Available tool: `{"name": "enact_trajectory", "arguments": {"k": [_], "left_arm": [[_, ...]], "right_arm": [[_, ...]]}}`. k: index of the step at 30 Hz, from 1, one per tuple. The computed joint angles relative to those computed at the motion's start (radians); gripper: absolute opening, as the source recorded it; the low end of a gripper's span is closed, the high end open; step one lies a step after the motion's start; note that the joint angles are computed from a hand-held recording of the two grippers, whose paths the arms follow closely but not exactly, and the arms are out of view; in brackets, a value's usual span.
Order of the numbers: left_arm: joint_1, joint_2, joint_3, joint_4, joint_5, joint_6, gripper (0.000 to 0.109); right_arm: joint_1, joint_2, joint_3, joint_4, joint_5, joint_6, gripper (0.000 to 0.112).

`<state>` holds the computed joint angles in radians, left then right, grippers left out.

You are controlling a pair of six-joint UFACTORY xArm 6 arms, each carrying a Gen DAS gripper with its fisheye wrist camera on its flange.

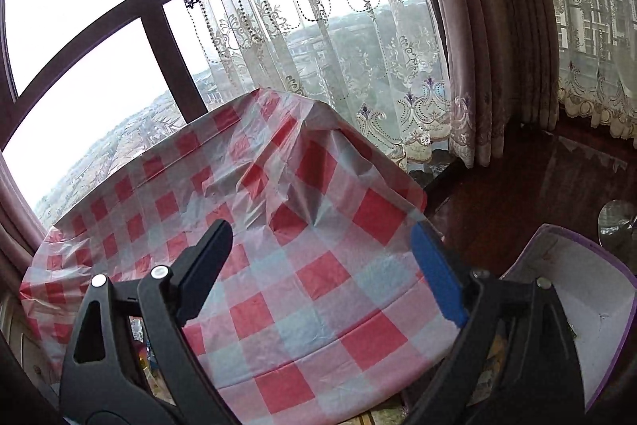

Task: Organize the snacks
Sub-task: 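Move both tools back over the snack packs on the table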

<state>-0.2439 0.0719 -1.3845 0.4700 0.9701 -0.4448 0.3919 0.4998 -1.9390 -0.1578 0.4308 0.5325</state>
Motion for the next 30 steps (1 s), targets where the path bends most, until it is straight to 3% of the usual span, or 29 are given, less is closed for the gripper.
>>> {"name": "enact_trajectory", "arguments": {"k": [4,19,30], "left_arm": [[0.015,-0.026,0.023,0.009,0.017,-0.024,0.075],[0.127,-0.152,0.169,-0.033,-0.011,-0.032,0.073],[0.232,-0.228,0.272,-0.088,-0.095,0.006,0.074]], "right_arm": [[0.020,0.003,-0.017,-0.052,0.017,0.054,0.092],[0.131,0.087,-0.167,-0.024,0.124,-0.043,0.092],[0.207,0.208,-0.375,-0.030,0.217,-0.085,0.092]]}}
